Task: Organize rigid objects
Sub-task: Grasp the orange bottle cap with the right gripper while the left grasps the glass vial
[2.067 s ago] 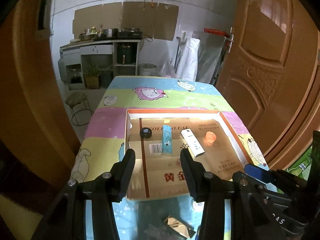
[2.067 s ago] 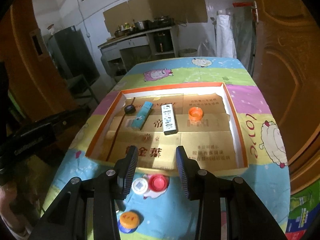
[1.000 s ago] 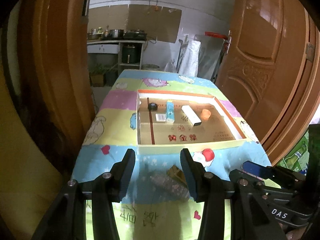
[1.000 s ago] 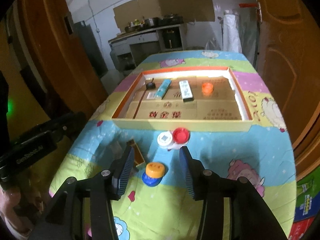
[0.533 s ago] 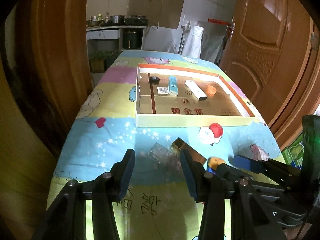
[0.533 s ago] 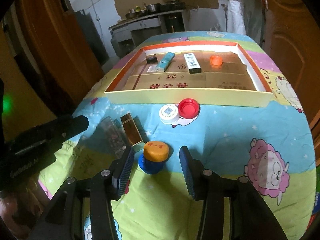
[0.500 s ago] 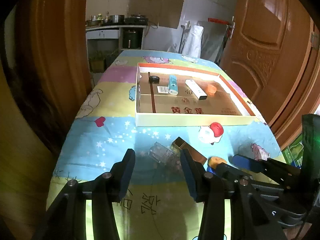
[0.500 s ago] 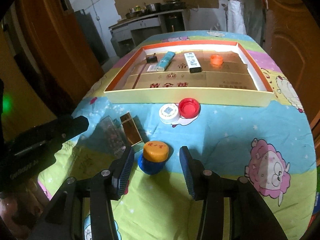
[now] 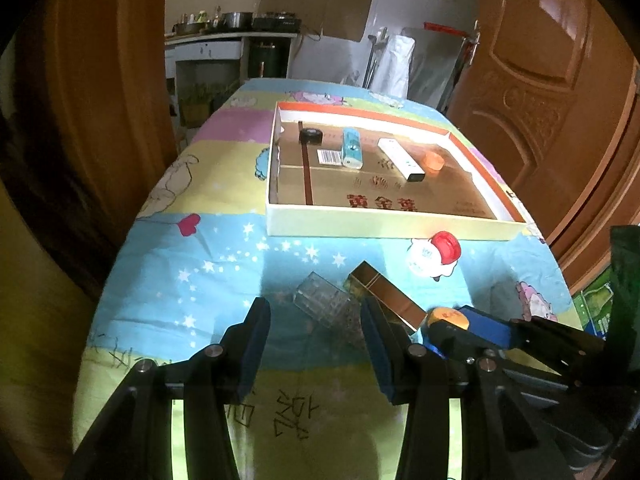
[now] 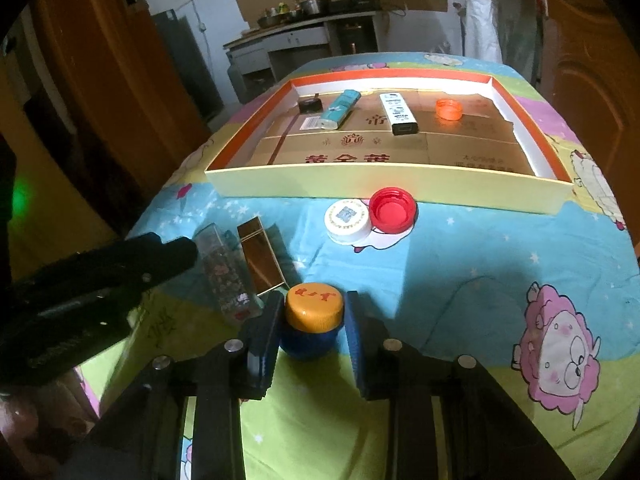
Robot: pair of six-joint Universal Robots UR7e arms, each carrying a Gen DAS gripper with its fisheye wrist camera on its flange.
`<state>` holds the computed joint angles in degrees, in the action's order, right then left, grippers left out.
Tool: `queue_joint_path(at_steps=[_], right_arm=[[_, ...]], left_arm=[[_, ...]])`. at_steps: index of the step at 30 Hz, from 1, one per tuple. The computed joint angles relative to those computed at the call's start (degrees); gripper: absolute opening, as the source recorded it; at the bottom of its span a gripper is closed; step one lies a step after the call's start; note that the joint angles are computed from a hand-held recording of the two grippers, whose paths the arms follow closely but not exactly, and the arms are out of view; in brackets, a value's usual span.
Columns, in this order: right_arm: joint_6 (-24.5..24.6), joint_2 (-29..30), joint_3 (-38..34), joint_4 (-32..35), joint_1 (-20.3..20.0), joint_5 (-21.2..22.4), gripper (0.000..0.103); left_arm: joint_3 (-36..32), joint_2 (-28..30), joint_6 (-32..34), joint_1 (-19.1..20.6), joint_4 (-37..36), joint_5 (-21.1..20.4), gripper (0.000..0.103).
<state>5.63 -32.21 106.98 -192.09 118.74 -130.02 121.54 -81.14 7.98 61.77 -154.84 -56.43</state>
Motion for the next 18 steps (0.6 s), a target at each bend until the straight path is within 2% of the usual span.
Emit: queue_joint_path(at_steps=[14, 18], right_arm=[[-2.8, -1.0, 2.5, -5.5, -0.2, 0.5, 0.031], [-2.8, -1.8, 4.0, -7.8, -0.6, 1.3, 0.031]], left_arm=[[-1.6, 3.6, -6.6, 0.3, 0.5, 0.7, 0.047], [-0.8, 4.1, -9.4, -1.0, 0.4, 3.8, 0.047]])
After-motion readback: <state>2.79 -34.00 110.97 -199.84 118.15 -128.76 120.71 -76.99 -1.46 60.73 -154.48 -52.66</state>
